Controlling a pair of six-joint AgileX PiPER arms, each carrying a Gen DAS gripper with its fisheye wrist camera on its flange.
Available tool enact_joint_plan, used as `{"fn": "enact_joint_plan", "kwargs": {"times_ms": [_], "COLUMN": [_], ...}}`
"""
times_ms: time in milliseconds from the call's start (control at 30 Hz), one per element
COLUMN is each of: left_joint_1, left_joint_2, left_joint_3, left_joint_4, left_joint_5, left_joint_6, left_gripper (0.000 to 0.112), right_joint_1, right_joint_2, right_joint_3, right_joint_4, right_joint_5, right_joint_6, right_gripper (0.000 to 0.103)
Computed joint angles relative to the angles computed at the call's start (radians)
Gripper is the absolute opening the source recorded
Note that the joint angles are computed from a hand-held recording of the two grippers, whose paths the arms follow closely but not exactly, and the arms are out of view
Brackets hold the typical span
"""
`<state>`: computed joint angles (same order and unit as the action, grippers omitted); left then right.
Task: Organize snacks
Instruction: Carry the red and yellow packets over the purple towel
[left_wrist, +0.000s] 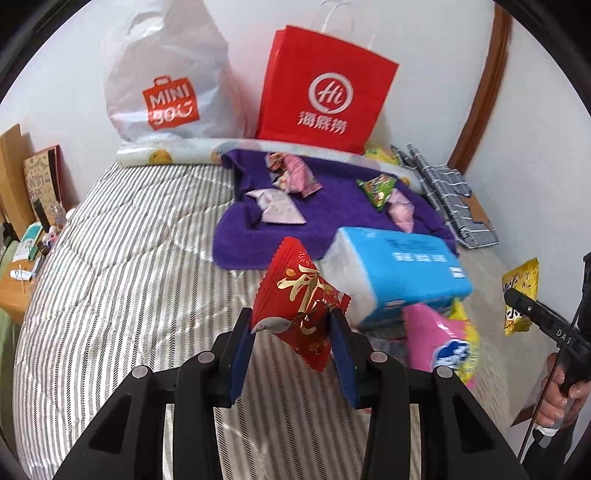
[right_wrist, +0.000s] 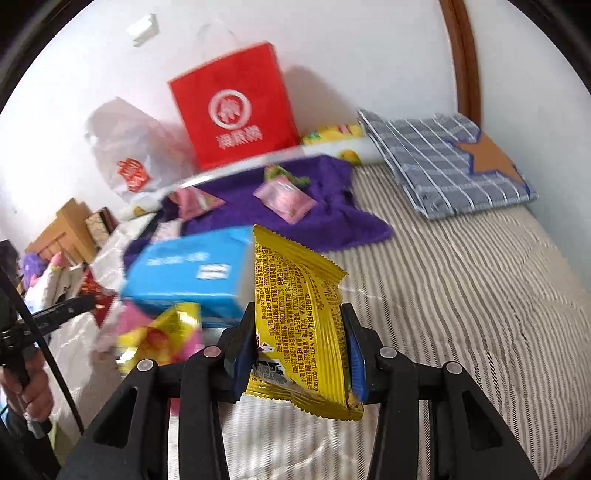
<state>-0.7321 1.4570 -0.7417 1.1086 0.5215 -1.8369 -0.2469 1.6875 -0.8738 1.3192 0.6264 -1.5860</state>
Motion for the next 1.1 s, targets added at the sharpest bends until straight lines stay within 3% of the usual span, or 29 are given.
{"fn": "enact_joint_plan", "kwargs": {"times_ms": [233, 500, 800, 1033, 1100], "left_joint_1": [-0.063, -0.073, 0.002, 0.071, 0.087], "left_joint_2": [-0.011, 0.023, 0.089, 0.127, 0.132], "left_joint_3": [-0.052, -0.135, -0.231, -0.266, -0.258], "left_joint_4": [0.003, 0.001, -0.014, -0.083, -0.098], "left_joint_5": [0.026, 0.036, 0.008, -0.027, -0.006], "left_joint_6": [-0.003, 0.040, 0.133, 0.234, 0.247], "left_gripper": [0.038, 0.039, 0.037, 0.036, 0.037], "right_joint_1": [0.013, 0.092, 0.159, 0.187, 0.191], "right_joint_2": [-0.149, -0.187, -0.076, 0.029, 0.045], "right_joint_3": [0.039, 0.009, -0.119, -0.228, -0.230], "right_joint_4": [0.027, 0.032, 0.020, -0.032, -0.024], "right_joint_5": [0.087, 0.063, -0.027, -0.051, -0.061], "right_joint_6": [-0.012, 0.008, 0.060, 0.120, 0.102], "right_gripper": [0.043, 0.043, 0.043, 0.043, 0.043]}}
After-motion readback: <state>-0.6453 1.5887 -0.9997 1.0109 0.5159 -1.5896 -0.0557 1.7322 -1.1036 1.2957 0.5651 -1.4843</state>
